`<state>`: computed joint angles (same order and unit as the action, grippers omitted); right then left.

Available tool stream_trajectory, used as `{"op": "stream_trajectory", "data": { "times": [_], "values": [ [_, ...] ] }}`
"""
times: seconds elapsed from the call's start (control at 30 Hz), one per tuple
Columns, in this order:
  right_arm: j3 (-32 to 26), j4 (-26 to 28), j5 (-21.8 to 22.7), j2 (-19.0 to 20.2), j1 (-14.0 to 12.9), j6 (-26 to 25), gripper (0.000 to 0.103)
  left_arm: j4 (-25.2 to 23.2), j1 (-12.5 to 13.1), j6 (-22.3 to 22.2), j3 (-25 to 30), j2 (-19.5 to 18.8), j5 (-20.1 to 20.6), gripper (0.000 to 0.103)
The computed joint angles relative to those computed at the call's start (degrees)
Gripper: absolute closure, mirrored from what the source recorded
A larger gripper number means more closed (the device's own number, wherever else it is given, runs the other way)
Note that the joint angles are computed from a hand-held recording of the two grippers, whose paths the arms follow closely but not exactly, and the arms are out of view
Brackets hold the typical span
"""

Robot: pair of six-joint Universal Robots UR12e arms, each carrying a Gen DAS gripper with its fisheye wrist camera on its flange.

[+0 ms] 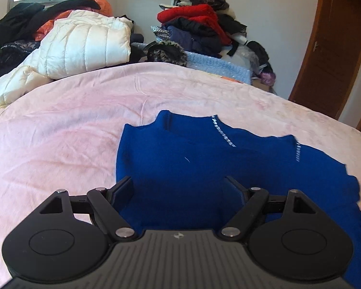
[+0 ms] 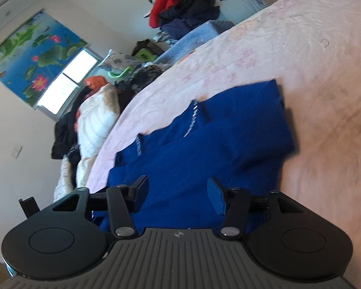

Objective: Fold small clothes
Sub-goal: 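Lift both tools away from the sweater and move toward the hem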

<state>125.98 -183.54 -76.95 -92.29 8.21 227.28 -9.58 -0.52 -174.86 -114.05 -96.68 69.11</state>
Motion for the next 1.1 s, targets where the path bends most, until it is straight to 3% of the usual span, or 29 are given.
{"op": "stream_trajectory", "data": {
  "times": [0.13,0.2,0.23,0.3,0.33,0.4,0.53,0.7,0.83,0.93,1.0,1.1],
  "values": [
    [2.6,3.7,-0.8,-2.7,4.2,0.0,0.036,-6.4,3.1,3.3,-6.0,6.8,-5.3,0.021],
    [3.1,5.8,-3.6,-2.9,6.8,-1.6,0.036,-8.0,3.2,5.8,-8.2,8.7,-3.2,0.021],
    [3.7,3.8,-6.9,-2.8,8.4,-3.3,0.036,-8.8,3.1,6.7,-9.0,9.1,-2.0,0.021],
    [4.0,3.8,-9.4,-3.2,9.6,-3.6,0.036,-6.2,3.5,8.7,-10.9,10.1,-0.6,0.021],
    [3.6,5.6,-10.1,-3.8,9.9,-2.2,0.034,-7.6,3.6,9.2,-10.9,10.8,0.3,0.021],
    [3.0,9.3,-10.2,-5.4,10.2,-1.2,0.034,-10.6,5.7,7.5,-11.3,12.7,-2.6,0.021],
    [3.9,10.6,-8.9,-9.1,12.2,-3.0,0.031,-19.2,11.1,5.6,-13.5,18.4,-8.9,0.021],
    [8.0,11.2,-5.5,-14.3,14.7,5.2,0.031,-31.1,17.3,8.9,-18.0,27.4,-12.2,0.021],
    [9.8,16.3,-8.6,-17.2,18.8,11.0,0.032,-35.9,21.0,11.7,-19.9,32.4,-12.4,0.021],
    [10.9,14.7,-11.9,-18.4,21.7,15.5,0.032,-41.0,23.6,14.3,-19.6,34.3,-15.4,0.021],
    [10.0,14.9,-13.5,-18.2,23.8,13.6,0.033,-42.7,24.2,18.9,-19.6,35.4,-17.9,0.021],
    [4.3,23.8,-19.1,-15.5,28.4,-2.0,0.033,-33.3,21.5,30.4,-22.3,38.0,-16.0,0.021]
  ]
}}
